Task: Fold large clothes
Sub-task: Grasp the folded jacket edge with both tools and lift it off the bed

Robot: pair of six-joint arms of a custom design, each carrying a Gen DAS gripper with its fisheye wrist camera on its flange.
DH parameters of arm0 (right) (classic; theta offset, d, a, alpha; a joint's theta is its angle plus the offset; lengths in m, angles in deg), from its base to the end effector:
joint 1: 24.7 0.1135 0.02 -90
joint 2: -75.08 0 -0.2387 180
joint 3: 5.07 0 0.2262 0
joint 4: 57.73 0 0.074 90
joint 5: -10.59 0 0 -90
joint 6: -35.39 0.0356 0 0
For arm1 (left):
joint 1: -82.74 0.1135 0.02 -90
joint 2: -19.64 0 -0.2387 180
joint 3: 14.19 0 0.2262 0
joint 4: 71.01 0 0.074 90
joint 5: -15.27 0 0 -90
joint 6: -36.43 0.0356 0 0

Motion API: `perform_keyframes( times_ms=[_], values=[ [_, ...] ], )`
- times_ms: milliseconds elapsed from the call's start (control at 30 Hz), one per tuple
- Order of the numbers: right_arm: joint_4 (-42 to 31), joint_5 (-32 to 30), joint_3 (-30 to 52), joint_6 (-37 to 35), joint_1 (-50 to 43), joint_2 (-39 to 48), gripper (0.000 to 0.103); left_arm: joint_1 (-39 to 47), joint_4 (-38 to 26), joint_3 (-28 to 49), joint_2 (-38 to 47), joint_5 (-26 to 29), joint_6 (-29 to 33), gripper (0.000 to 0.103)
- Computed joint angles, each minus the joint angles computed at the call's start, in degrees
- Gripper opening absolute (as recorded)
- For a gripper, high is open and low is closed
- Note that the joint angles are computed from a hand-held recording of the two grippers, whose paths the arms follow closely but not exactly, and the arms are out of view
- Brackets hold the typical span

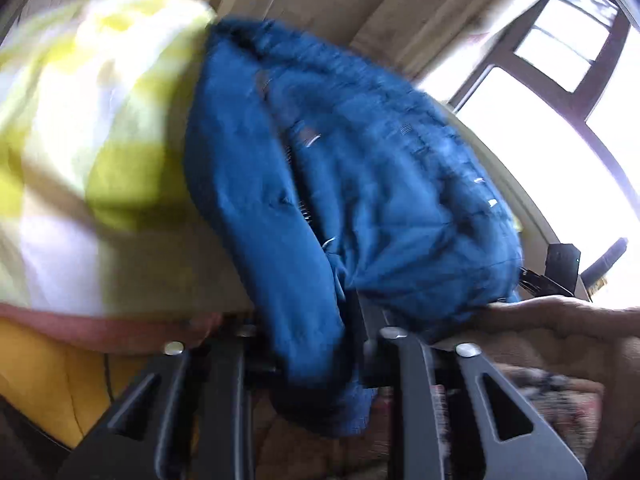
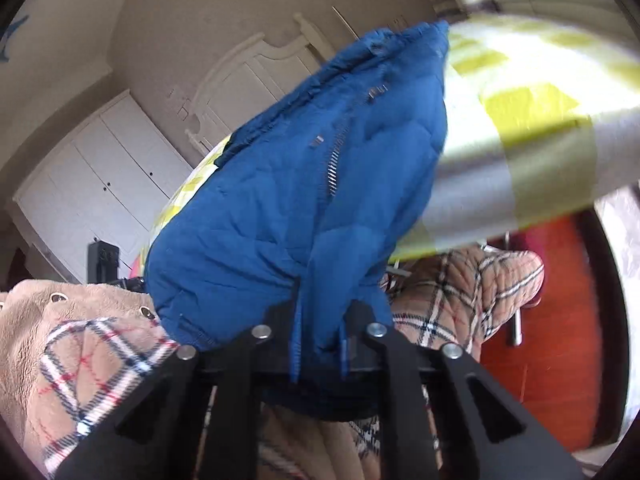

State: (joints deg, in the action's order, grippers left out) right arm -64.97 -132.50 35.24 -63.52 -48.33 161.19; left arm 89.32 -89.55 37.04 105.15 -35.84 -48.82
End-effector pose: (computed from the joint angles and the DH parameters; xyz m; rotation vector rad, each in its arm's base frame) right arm 0.2119 -0.0616 0.1133 -0.0808 2.1838 0.8318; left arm 0.2506 0.0064 0.1430 0.2402 2.3414 -0.7435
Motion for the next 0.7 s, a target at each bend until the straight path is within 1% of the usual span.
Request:
perform_keyframes(
  times_ms=[33,67,100,133,200,233,300,367,400,433,467,500,533,567,600,633,667,700],
  values=[
    [-0.32,0.24,-0.79,1.2,-0.02,-3.26,0.008,1.28,0.17,-0.36,-2.25,3.31,-1.94,0.016],
    [-1.61,-1.91,-1.69,2.7,-1.46,-8.02,0.007,3.04,0.7,-0.14,-3.41,7.41,-4.28,0.015],
    [-0.32,-4.33,-2.61,7.28,-2.52,-13.77,0.007,4.69,1.54,0.42,-4.53,11.23,-7.05,0.014],
    [1.58,-5.0,-2.72,11.16,-2.47,-17.14,0.007,6.13,2.83,1.54,-5.99,15.02,-10.52,0.014],
    [4.77,-5.12,-0.83,18.99,-1.54,-23.63,0.007,6.46,4.6,3.92,-7.29,17.07,-14.38,0.014],
    [6.36,-4.99,0.25,21.8,-0.98,-24.63,0.006,6.47,5.84,5.23,-7.65,17.76,-16.75,0.014],
    [11.04,-5.91,3.0,29.33,-1.25,-25.72,0.006,7.87,10.63,7.39,-7.52,20.81,-23.3,0.014],
    [12.53,-7.46,4.32,33.25,-2.42,-27.4,0.006,11.25,14.35,7.43,-9.25,25.11,-28.87,0.014],
    [12.17,-8.77,4.41,34.24,-3.31,-29.55,0.006,12.13,13.56,7.26,-10.8,25.81,-28.74,0.014],
    [10.77,-10.7,4.17,33.91,-4.82,-31.68,0.006,13.74,11.41,6.96,-13.08,27.3,-27.78,0.014],
    [8.3,-13.49,3.94,33.24,-7.08,-34.39,0.006,15.67,8.86,6.09,-15.74,29.6,-26.7,0.014],
    [5.71,-17.53,3.44,32.4,-10.46,-37.38,0.006,17.75,5.58,5.11,-18.67,31.99,-24.92,0.014],
    [2.93,-20.54,3.35,31.19,-13.18,-39.75,0.006,19.47,2.27,5.37,-20.15,33.77,-22.82,0.014],
    [-1.04,-22.94,4.06,29.47,-15.87,-42.09,0.006,20.72,0.6,4.41,-22.67,35.63,-22.14,0.014],
    [-2.66,-24.29,5.11,29.34,-17.59,-43.08,0.006,21.9,-1.06,4.01,-24.6,37.57,-21.66,0.015],
    [-2.16,-26.46,6.0,30.94,-19.76,-43.79,0.006,21.85,-1.94,4.16,-25.62,38.0,-21.61,0.015],
    [2.52,-28.0,6.07,35.26,-20.95,-43.94,0.006,20.93,-2.14,5.37,-25.61,37.64,-22.15,0.016],
    [2.6,-27.92,7.03,36.25,-21.04,-44.28,0.006,19.31,1.43,6.41,-23.89,37.2,-25.94,0.016]
  ],
)
